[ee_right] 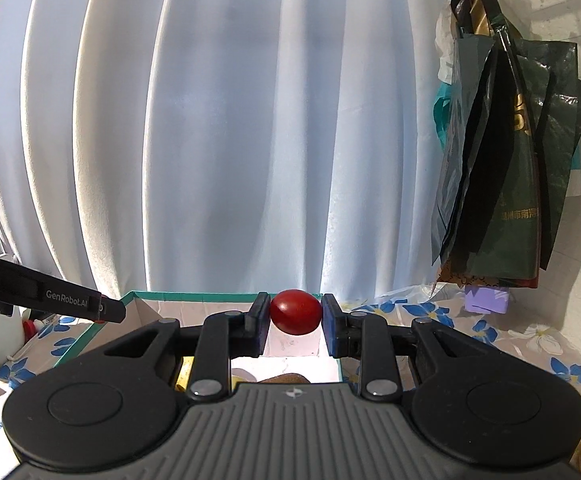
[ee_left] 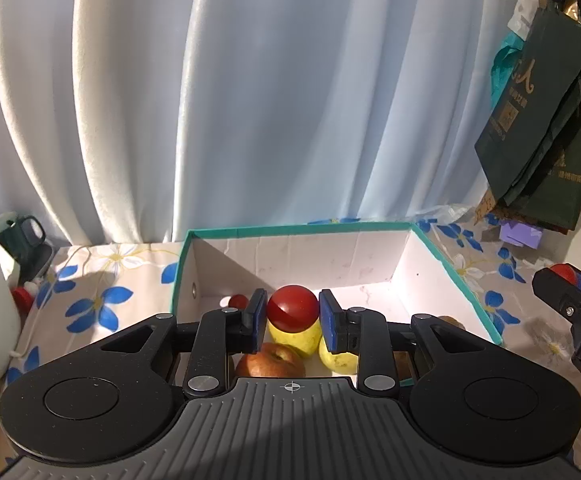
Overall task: Organize fruits
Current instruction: 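Carry both cherry tomatoes over the teal box with both grippers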
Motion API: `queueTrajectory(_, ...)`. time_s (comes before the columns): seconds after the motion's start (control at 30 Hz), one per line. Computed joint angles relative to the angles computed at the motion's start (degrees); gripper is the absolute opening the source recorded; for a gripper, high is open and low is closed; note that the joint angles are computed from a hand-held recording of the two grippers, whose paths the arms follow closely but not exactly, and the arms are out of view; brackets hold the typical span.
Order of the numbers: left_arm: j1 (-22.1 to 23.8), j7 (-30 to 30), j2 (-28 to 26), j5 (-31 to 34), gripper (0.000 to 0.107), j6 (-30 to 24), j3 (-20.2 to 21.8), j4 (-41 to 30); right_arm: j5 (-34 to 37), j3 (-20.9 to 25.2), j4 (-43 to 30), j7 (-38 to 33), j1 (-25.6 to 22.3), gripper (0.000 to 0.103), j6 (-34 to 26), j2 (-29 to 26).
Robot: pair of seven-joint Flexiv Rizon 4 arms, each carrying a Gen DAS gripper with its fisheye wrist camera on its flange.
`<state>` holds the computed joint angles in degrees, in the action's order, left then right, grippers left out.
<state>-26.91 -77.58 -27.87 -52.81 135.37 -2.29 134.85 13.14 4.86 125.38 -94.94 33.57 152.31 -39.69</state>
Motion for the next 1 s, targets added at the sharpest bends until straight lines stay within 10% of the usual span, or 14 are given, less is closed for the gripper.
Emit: queueTrajectory(1.0, 2.24, -0.1, -5.53, 4.14, 0.031, -3.92, 2.97, -4.6, 2.05, -0.94, -5.11, -0.7, 1.53, 0.026, -1.08, -3.4)
